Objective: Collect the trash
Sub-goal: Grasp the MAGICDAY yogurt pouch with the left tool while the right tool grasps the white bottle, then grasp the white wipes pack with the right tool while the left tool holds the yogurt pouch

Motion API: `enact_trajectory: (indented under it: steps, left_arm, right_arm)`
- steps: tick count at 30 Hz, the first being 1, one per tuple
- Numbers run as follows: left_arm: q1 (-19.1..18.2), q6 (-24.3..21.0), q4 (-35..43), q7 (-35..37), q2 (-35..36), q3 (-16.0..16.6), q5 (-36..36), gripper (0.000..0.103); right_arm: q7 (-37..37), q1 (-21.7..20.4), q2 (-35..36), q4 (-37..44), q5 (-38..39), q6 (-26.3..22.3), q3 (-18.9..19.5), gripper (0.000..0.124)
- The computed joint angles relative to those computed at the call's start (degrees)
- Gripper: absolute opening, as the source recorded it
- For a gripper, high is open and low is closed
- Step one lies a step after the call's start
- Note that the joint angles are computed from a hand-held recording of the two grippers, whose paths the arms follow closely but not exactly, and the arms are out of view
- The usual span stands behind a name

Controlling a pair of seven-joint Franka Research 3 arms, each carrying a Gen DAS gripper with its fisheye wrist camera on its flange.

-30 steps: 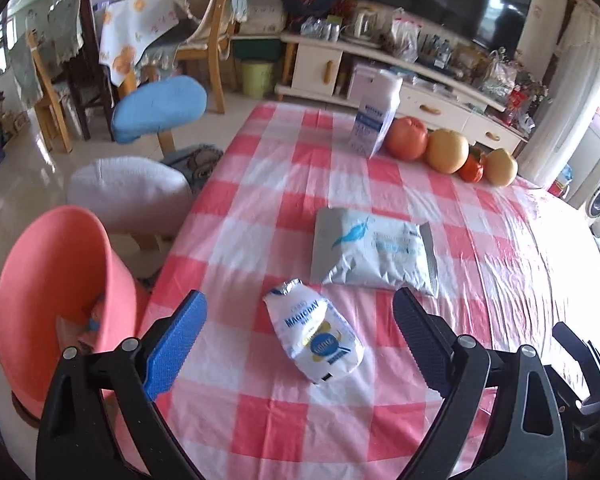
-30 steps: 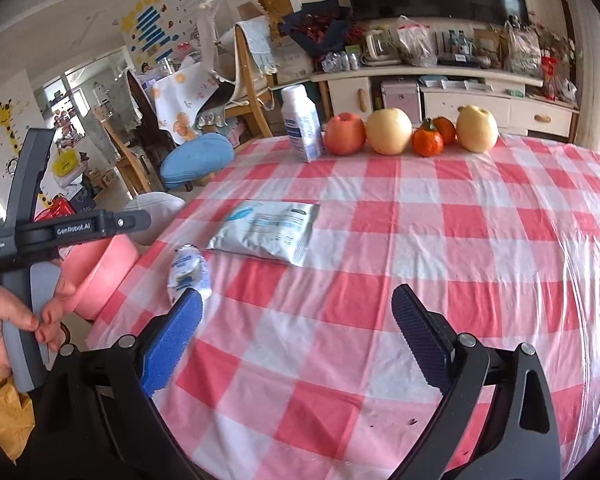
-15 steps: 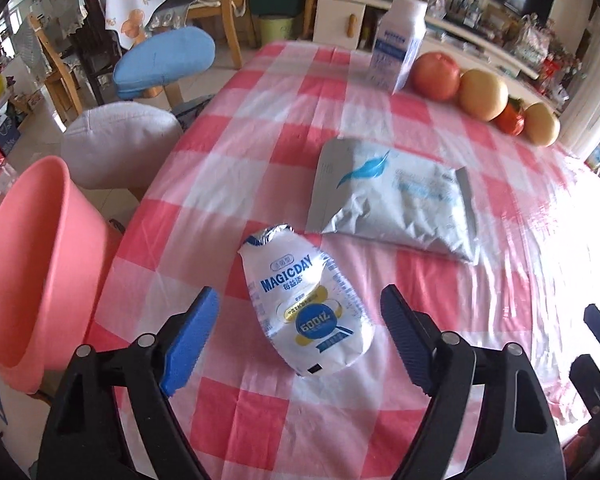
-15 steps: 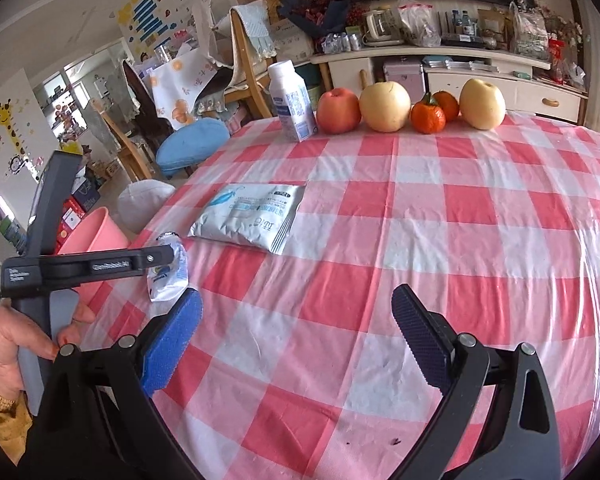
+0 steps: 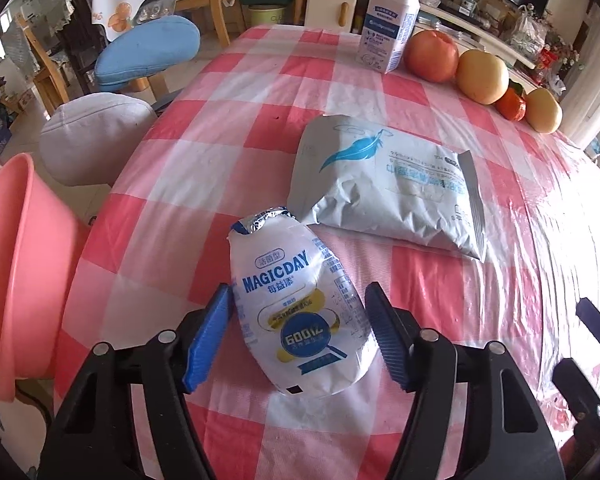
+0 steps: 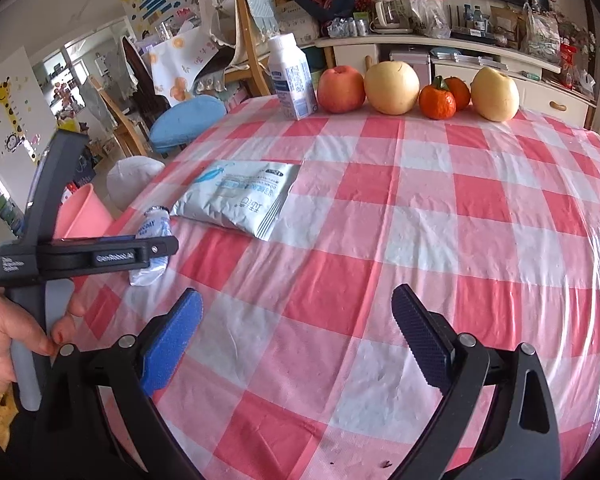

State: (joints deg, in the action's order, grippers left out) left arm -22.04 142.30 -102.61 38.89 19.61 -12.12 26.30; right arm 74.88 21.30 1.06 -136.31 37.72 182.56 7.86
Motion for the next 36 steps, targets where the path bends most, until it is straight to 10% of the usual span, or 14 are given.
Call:
enact_trajectory:
  steps: [17, 25, 36]
  left_arm:
    - [2.56, 7.12, -6.34, -0.13, -5.47, 0.38, -0.37, 0.066]
    - [3.78, 10.03, -9.35, -2.03, -9.21, 0.33, 1.4, 0.066]
    - [4.54, 12.44, -11.09, -0.03, -10.95, -0.46, 0.25, 0.066]
  right_arm:
    - [-3.88, -1.97, 9.01, 12.82, -3.94, -7.04, 1.29, 0.096]
    - [-19.59, -5.23, 16.14, 25.47, -5.88, -15.21, 4.37, 0.096]
    - [-20.62, -3.89, 26.24, 41.04, -13.63, -27.49, 1.29, 0.096]
